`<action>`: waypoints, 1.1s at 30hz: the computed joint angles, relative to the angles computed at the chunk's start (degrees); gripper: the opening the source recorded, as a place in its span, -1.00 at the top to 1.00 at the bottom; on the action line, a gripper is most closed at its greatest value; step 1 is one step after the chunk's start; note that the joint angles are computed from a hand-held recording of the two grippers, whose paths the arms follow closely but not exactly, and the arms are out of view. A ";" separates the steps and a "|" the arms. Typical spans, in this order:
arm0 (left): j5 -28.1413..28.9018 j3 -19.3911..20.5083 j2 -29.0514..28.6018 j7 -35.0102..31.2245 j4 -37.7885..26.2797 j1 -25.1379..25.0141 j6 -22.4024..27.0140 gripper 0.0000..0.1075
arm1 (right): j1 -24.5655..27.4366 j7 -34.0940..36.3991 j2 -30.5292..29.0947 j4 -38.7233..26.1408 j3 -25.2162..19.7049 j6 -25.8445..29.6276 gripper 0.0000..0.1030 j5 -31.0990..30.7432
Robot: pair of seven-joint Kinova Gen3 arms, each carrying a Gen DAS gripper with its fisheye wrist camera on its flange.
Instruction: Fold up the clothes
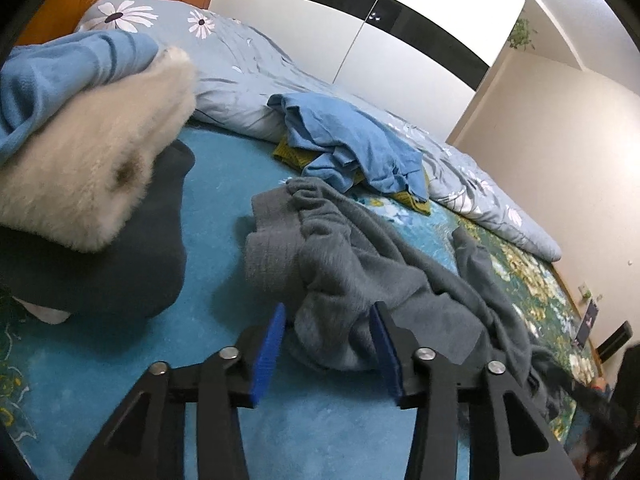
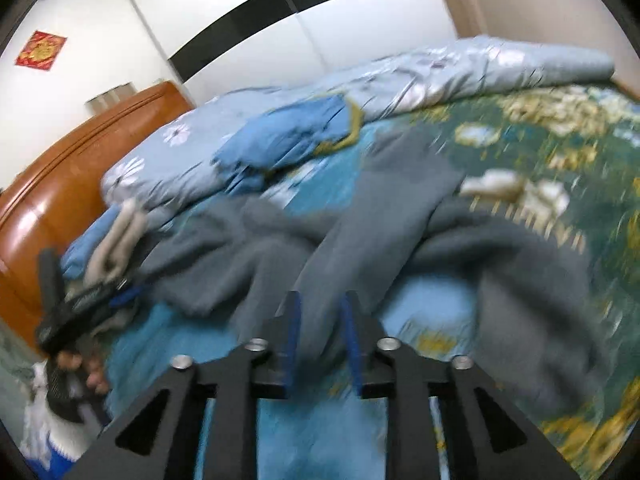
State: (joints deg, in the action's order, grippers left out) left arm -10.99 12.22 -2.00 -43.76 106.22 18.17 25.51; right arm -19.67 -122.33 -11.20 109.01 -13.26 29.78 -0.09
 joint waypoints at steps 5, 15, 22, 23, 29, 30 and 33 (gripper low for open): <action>0.28 -0.10 0.49 -1.26 -0.98 0.13 1.86 -0.09 | -8.32 0.99 12.42 -12.15 10.70 4.56 0.04 2.88; 1.73 -0.85 0.63 -3.08 -1.58 -0.11 5.54 -0.20 | -10.98 -1.11 25.75 -25.98 15.60 17.59 0.16 4.65; 4.23 -0.78 1.05 -5.55 -2.12 0.38 5.52 -0.20 | -24.04 9.68 16.59 -17.20 34.05 10.99 0.91 -10.07; 4.24 -0.68 1.08 -5.67 -2.32 0.54 5.62 -0.20 | -26.70 12.01 14.29 -15.44 36.64 9.37 0.91 -12.07; 4.87 -0.20 0.66 -6.45 -3.37 1.43 5.82 -0.20 | -39.33 25.99 -1.62 -5.49 45.36 3.95 0.91 -18.84; 4.54 -0.07 0.46 -6.27 -3.51 1.53 5.88 -0.20 | -41.78 28.32 -4.25 -3.95 46.46 3.48 0.91 -19.79; 2.72 0.50 -0.31 -4.94 -3.74 1.70 6.18 -0.22 | -42.73 32.53 -8.40 -1.21 45.14 6.22 0.91 -19.89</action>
